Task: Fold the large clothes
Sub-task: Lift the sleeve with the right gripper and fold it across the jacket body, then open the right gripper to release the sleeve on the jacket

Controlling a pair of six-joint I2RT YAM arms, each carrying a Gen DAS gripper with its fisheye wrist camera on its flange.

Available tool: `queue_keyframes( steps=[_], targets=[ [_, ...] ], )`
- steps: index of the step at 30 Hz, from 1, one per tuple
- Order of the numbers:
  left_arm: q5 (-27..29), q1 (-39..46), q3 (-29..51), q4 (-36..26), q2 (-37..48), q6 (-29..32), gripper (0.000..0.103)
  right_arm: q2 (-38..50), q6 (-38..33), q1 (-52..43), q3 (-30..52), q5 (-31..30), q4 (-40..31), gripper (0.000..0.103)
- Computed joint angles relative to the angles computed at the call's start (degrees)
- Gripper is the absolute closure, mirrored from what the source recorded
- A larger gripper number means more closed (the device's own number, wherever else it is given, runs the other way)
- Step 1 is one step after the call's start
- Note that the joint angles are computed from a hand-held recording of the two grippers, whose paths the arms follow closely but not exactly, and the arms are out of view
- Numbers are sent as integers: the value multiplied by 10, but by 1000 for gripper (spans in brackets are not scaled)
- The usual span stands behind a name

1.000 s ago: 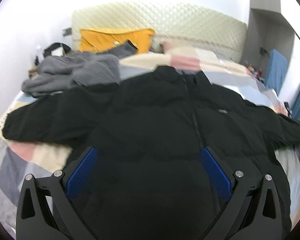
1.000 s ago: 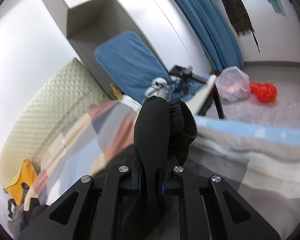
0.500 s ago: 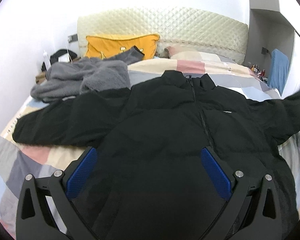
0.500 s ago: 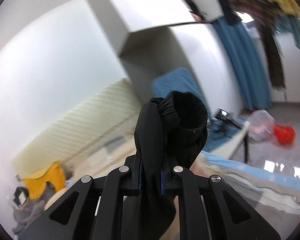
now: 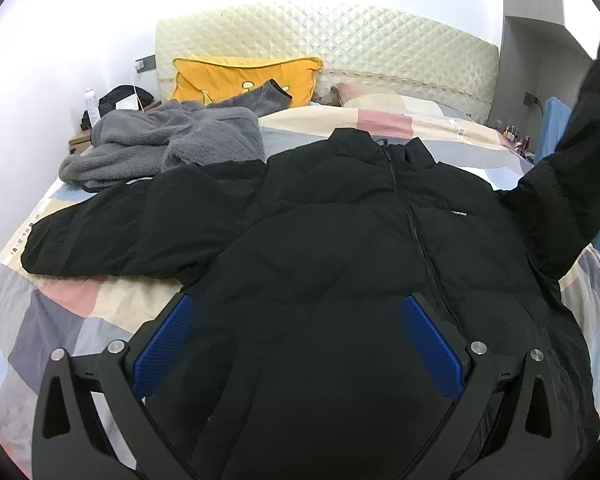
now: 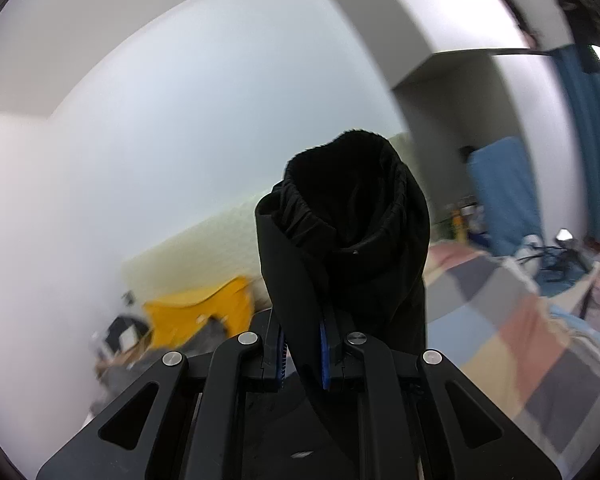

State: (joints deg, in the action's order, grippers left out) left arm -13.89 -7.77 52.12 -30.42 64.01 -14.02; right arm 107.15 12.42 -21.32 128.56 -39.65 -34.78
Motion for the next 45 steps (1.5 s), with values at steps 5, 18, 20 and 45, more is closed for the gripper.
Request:
queue_keyframes(
  steps=[5,18,20,45],
  targets=[
    [34,30,0,-12,-20,4,0,-20,-75,95,-39,27,-32,92],
    [122,192,17,-37,-25,74,0,-16,-135,332,-322,121,87,92],
    [128,221,16,-29,-26,79,0,2,-149,354,-344,136,99,92],
    [282,322,-13,31,7,62,0,27,-230,432,-436,211,100,85]
  ],
)
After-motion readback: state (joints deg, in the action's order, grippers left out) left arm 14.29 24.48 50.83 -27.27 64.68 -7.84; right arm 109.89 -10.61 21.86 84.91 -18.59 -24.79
